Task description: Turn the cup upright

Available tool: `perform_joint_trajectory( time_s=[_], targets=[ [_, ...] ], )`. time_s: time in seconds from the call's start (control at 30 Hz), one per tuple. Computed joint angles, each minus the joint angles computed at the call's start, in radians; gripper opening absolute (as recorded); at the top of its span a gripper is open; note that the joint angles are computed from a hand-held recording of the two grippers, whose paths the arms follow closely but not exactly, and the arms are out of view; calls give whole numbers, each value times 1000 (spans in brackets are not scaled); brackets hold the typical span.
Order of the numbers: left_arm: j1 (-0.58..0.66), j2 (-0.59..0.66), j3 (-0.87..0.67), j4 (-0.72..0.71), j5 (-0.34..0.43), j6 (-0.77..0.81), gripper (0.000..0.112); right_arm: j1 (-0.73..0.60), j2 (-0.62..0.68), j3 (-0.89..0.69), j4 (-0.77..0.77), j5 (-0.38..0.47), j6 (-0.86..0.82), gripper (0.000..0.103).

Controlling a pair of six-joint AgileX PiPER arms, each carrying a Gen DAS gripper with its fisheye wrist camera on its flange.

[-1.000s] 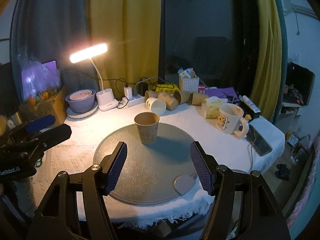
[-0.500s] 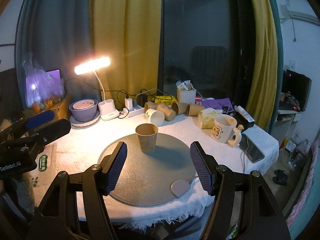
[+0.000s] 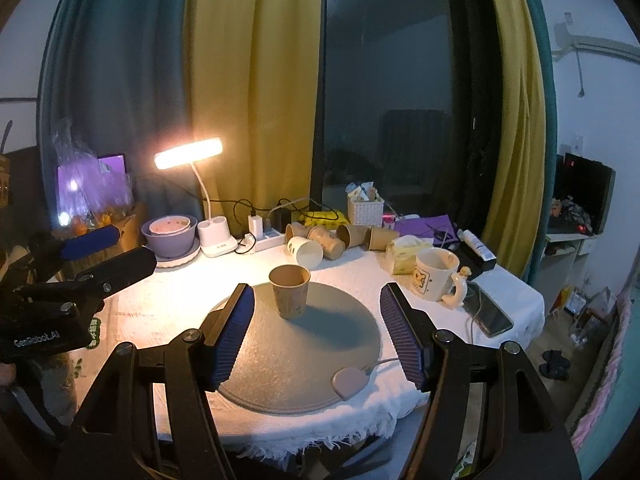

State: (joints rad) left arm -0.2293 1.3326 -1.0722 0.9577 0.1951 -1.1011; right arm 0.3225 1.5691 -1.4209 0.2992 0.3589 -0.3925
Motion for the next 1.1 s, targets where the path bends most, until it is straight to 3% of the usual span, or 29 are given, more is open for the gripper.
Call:
perform_joint_trajectory(
  time_s=[0.13,0.53,0.97,1.1],
  targets=[
    [-27,-26,8,108,18,-95,95,-3,-31,22,3,-10,-2,69],
    [-135,-120,65,505,119,-449,95,11,-122,73,-12,-33,-1,69],
    [-126,-199,129,704,112,-638,95,18,-164,100,11,-63,1,69],
    [-102,-201,131,702,94,-653,95,26,-158,91,-30,-57,46,69]
  ],
)
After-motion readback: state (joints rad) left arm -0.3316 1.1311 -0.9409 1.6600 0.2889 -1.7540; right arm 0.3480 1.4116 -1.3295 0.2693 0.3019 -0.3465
